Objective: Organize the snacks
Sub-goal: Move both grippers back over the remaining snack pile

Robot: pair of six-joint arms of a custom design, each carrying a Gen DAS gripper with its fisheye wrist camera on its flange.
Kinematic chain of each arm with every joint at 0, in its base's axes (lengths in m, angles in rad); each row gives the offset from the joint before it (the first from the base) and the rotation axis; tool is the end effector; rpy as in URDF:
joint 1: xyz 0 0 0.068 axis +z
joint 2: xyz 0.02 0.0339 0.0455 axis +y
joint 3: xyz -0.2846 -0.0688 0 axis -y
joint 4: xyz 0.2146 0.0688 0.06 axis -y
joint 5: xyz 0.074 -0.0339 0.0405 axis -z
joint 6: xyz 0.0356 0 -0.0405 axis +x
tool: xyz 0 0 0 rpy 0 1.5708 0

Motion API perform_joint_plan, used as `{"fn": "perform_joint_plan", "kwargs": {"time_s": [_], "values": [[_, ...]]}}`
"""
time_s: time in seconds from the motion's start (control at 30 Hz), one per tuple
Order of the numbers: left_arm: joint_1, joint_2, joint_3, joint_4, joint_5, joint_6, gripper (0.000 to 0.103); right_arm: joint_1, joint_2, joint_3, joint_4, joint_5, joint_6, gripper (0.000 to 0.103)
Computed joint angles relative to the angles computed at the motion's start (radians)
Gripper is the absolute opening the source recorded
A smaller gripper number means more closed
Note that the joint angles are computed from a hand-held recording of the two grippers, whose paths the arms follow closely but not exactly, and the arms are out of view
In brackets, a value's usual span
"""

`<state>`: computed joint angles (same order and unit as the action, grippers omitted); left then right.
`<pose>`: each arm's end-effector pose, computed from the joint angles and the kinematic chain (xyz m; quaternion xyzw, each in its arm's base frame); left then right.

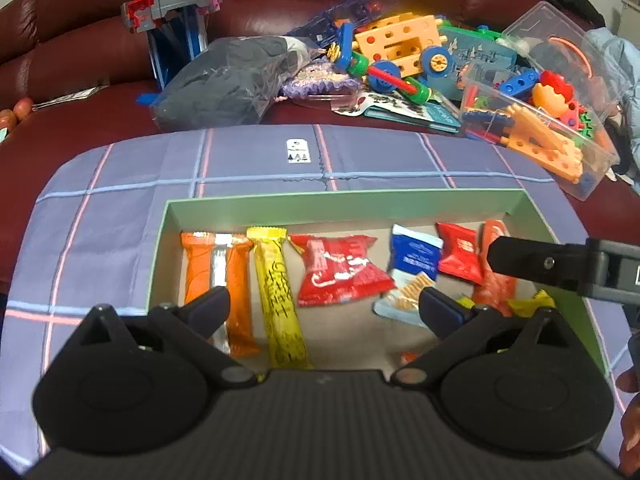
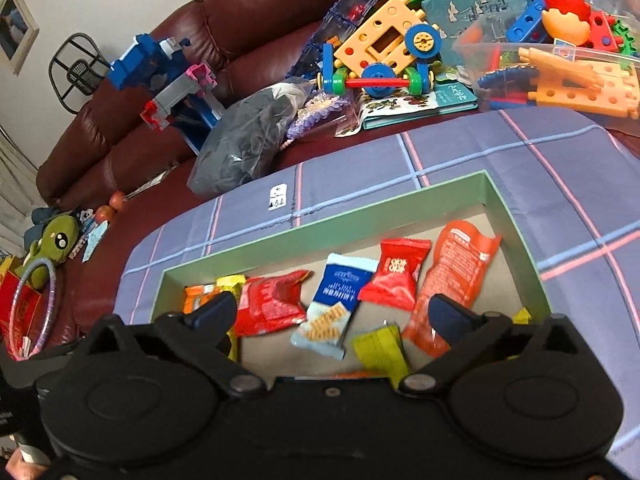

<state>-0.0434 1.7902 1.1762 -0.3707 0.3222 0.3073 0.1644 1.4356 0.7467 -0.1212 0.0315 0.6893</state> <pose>0.3507 -0.0265 0.2269 0.2105 0.9224 -0.1147 0.3029 0.2577 0.0416 0.2260 0.2465 0.8951 0.1404 0.3439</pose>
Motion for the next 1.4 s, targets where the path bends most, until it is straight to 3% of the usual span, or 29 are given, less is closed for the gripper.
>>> {"fn": "perform_joint_plan", "kwargs": {"time_s": [0.23,0.63,0.77,0.9,0.97,1.03,1.1,1.13,1.17,1.2,1.27,1.4], "values": [[0.062,-0.16,-0.09,-0.065,0.045,0.057,0.103,0.104,-0.175,-0.03,-0.129,0.074,0.056,0.103],[0.336,-0.322,-0.291,-0.164,0.123,0.328,0.103,0.442,-0.361,-0.118,-0.295,0.237,0.287,0.103],[0.431,-0.303,-0.357,-0.138,0.112,0.436,0.103,0.545,-0.349,-0.148,-0.298,0.256,0.374,0.103],[0.49,-0.248,-0.403,-0.049,0.074,0.463,0.103,0.63,-0.294,-0.166,-0.269,0.265,0.447,0.103],[0.517,-0.212,-0.408,-0.007,0.06,0.461,0.103,0.659,-0.268,-0.168,-0.253,0.264,0.472,0.1],[0.536,-0.179,-0.397,0.005,0.073,0.476,0.103,0.677,-0.229,-0.16,-0.245,0.245,0.486,0.079],[0.554,-0.153,-0.387,-0.009,0.097,0.545,0.097,0.68,-0.194,-0.167,-0.204,0.195,0.487,0.059],[0.558,-0.151,-0.394,-0.005,0.102,0.583,0.086,0.681,-0.178,-0.169,-0.184,0.177,0.487,0.049],[0.563,-0.149,-0.402,-0.004,0.115,0.626,0.073,0.685,-0.158,-0.165,-0.172,0.168,0.481,0.046],[0.565,-0.147,-0.404,-0.016,0.135,0.66,0.068,0.688,-0.139,-0.156,-0.166,0.165,0.472,0.043],[0.587,-0.144,-0.393,-0.074,0.183,0.736,0.048,0.687,-0.104,-0.139,-0.153,0.158,0.456,0.043],[0.602,-0.153,-0.412,-0.113,0.179,0.845,0.047,0.681,-0.011,-0.087,-0.138,0.152,0.428,0.043]]}}
